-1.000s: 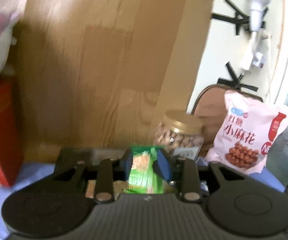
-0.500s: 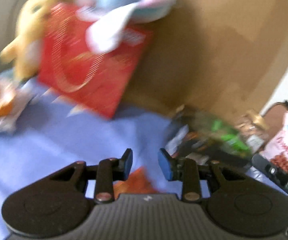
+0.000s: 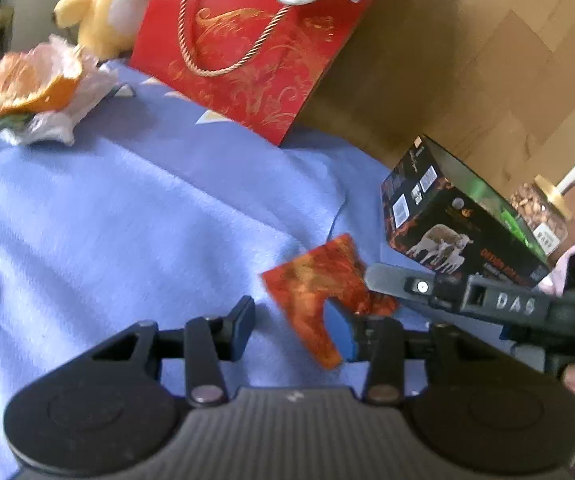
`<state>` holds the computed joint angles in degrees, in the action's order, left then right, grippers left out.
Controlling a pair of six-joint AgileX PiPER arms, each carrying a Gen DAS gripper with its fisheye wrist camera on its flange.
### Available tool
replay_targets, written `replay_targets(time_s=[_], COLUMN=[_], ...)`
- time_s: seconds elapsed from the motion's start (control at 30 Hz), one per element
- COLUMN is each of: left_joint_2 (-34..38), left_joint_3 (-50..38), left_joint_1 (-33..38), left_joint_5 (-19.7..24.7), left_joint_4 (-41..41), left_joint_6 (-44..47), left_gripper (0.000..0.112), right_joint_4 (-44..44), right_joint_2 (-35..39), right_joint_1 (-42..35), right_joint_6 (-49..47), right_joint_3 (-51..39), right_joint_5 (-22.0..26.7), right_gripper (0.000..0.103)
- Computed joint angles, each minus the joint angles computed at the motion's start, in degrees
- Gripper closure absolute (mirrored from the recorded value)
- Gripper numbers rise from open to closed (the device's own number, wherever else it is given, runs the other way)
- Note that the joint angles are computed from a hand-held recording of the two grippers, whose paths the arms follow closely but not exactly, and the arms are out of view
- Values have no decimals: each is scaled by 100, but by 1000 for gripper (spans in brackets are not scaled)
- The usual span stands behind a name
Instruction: Organize snacks
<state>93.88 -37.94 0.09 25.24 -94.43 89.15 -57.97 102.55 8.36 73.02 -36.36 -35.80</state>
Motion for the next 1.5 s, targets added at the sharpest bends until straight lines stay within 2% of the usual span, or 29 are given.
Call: replay_targets(time_s=[0.13, 0.2, 0.27, 0.3, 0.33, 0.37, 0.43, 0.47, 0.57, 0.63, 0.77, 0.87, 1.0, 1.07, 1.1, 1.13, 1.2, 1.23, 1.3, 1.43, 1.5], left_joint_2=[-8, -1, 44, 86, 89, 88, 163, 201, 147, 45, -94, 16, 537, 850, 1026, 1162, 1296, 1287, 1167, 801, 465], left_joint_3=[57, 94, 90, 50, 21, -20, -157, -230, -365, -493, -996, -1571, -2527, -2868, -3053, -3188, -3245, -3181, -2924, -2477, -2045], left_joint_1=[-75, 22, 147, 164, 182, 220, 379, 433, 237, -9, -622, -1181, -1852, -2128, -2229, -2294, -2317, -2300, -2306, -2078, -1993], left_joint_5=[-88, 50, 234, 277, 290, 345, 717, 929, 1033, 1005, 818, 489, -148, -588, -767, -869, -853, -813, -922, -546, -449], left_joint_4=[-358, -423, -399, -366, -269, -97, 356, 527, 713, 753, 717, 723, 1104, 1410, 1819, 2322, 2670, 2543, 2074, 1376, 876], left_joint_6=[355, 450, 408, 314, 159, -66, -545, -709, -935, -1045, -1265, -1411, -1869, -2229, -2667, -3202, -3586, -3434, -2837, -2049, -1376], left_gripper=[74, 74, 74, 74, 75, 80, 90, 91, 91, 91, 91, 91, 90, 89, 90, 89, 89, 89, 89, 88, 86], right_joint_4=[-124, -655, -557, -501, -325, -39, 437, 516, 864, 1212, 1831, 1827, 2230, 2738, 3147, 3529, 4190, 4464, 4749, 4413, 4325], right_joint_2=[-12, 109, 30, -33, -115, -252, -481, -625, -1012, -1422, -2094, -2296, -1916, -1633, -1498, -1385, -1260, -1263, -1353, -1896, -2255], right_joint_1=[-18, -255, -221, -226, -190, -115, -91, -152, -273, -271, -531, -1052, -1440, -1267, -1094, -935, -727, -679, -681, -968, -937], right_joint_6=[128, 662, 498, 406, 287, 86, -352, -414, -680, -986, -1537, -1544, -1855, -2283, -2624, -2984, -3726, -4017, -4279, -3897, -3764], right_joint_3=[140, 181, 342, 454, 567, 691, 938, 1059, 1393, 1584, 1850, 1783, 1468, 1262, 1165, 1112, 1219, 1346, 1579, 2095, 2453], right_joint_5=[-328, -847, -941, -1003, -988, -854, -815, -832, -1018, -864, -829, -963, -1065, -787, -562, -433, -562, -722, -982, -1139, -1098], right_gripper=[59, 59, 59, 63, 77, 84, 85, 86, 88, 89, 89, 89, 88, 84, 81, 80, 73, 67, 65, 65, 66])
